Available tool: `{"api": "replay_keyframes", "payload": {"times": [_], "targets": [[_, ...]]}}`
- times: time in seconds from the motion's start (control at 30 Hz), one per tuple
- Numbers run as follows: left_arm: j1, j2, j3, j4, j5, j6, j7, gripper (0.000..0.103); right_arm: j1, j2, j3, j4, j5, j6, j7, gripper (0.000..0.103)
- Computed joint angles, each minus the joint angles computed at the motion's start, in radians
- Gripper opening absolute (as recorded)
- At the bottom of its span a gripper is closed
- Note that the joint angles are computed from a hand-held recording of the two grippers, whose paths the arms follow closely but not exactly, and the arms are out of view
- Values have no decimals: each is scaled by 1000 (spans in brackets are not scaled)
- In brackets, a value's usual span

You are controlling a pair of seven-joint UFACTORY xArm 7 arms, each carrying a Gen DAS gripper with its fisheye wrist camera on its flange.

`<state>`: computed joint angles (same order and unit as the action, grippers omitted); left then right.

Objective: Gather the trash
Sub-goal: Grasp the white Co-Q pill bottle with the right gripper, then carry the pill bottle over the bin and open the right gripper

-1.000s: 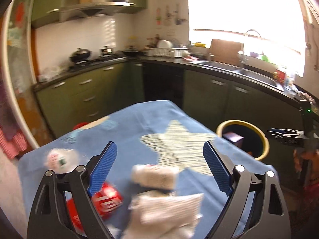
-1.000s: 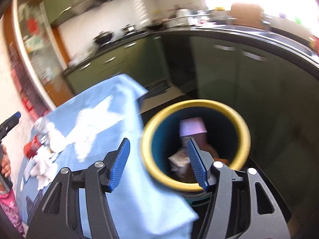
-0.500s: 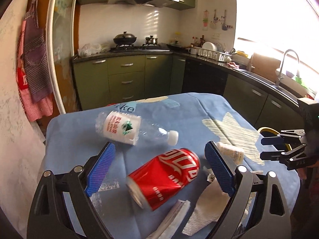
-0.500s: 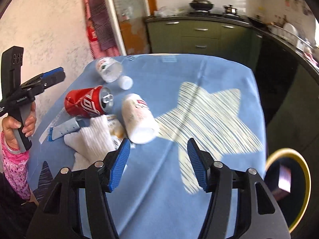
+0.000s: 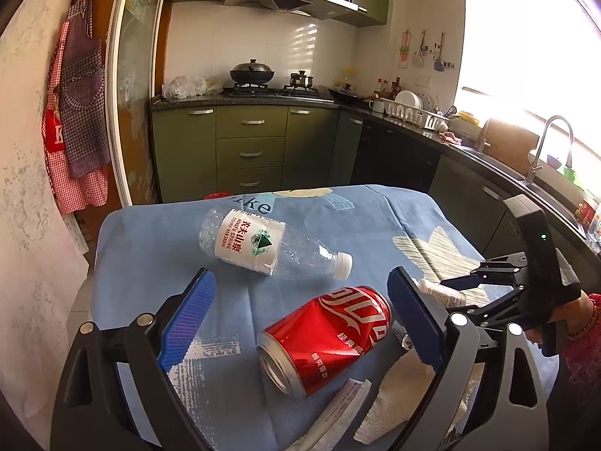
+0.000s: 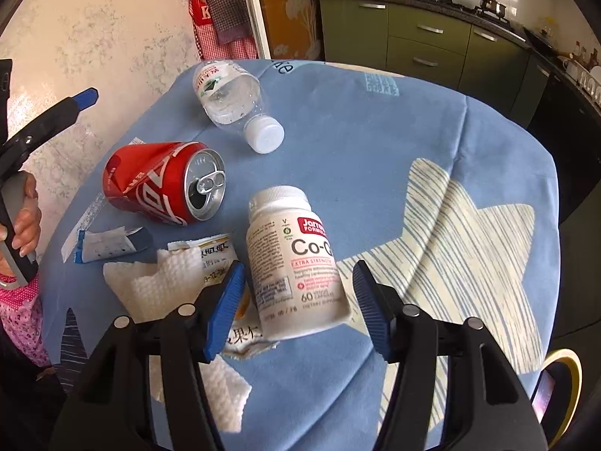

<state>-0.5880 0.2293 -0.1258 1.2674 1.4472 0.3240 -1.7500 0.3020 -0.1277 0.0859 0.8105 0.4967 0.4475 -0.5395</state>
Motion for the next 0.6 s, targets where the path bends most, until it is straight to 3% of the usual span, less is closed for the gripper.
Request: {"api": "replay_keyframes", "payload": {"times": [0.1, 0.23, 0.6], "targets": [[-1, 1, -1, 0, -3, 1, 7, 92, 0, 19, 0, 13, 5, 3, -7, 57], [-5, 5, -2, 3, -11, 3, 19, 92, -1, 29, 5, 21, 23, -3, -19, 46], [-12, 7, 3, 5, -17, 4, 26, 92, -2, -55, -27, -39, 119, -37, -25, 45]]}}
